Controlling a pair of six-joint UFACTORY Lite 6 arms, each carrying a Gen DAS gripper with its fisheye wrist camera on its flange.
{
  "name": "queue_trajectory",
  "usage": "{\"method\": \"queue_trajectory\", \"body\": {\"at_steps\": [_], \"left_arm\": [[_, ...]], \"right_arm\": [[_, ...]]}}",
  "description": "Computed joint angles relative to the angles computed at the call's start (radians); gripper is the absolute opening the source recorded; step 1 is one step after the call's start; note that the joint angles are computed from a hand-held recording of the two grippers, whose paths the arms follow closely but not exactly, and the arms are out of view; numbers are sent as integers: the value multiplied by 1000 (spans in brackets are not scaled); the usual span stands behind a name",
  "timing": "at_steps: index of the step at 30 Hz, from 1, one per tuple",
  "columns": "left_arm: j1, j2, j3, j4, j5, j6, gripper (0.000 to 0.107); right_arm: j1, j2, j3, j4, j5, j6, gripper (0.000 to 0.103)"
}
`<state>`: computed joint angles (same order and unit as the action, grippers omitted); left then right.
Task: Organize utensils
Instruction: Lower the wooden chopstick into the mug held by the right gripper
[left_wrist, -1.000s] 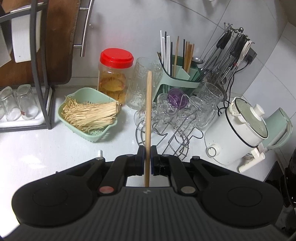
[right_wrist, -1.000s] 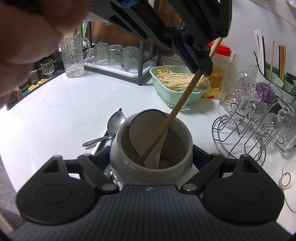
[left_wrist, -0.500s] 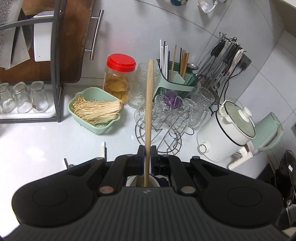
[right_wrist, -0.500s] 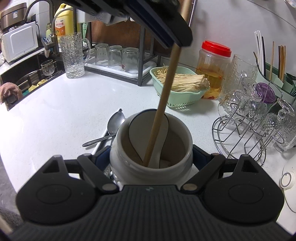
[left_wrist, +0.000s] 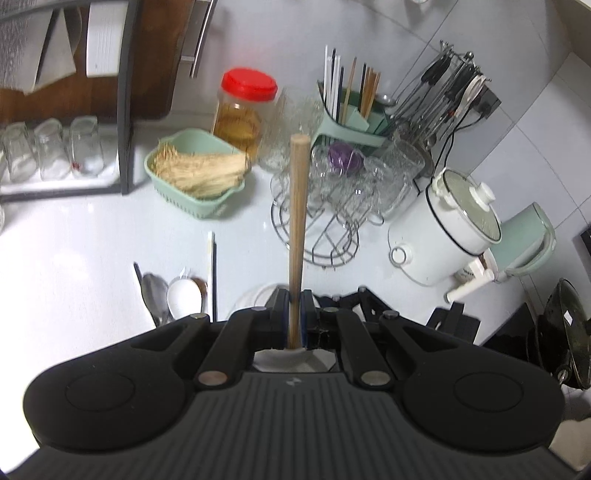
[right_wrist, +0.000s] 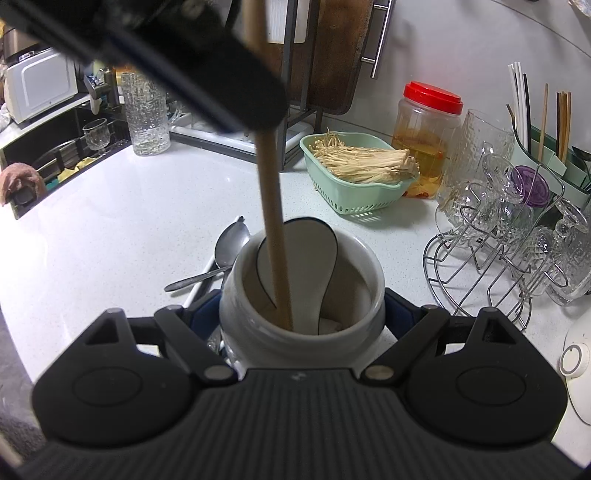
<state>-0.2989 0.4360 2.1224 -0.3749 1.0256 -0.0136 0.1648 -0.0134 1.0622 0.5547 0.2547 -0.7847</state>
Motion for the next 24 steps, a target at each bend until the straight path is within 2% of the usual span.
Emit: {"method": "queue_trajectory", "body": {"at_steps": [13, 18, 24], "left_arm": [[-9, 145, 151, -12, 118, 3, 7], [-15, 269, 342, 10, 211, 8, 7], [-27, 282, 363, 29, 219, 16, 7]], "right_arm": [[-1, 4, 9, -4, 8, -10, 91], [-1, 1, 2, 8, 3, -18, 91], [1, -1, -4, 12, -8, -15, 91]]}}
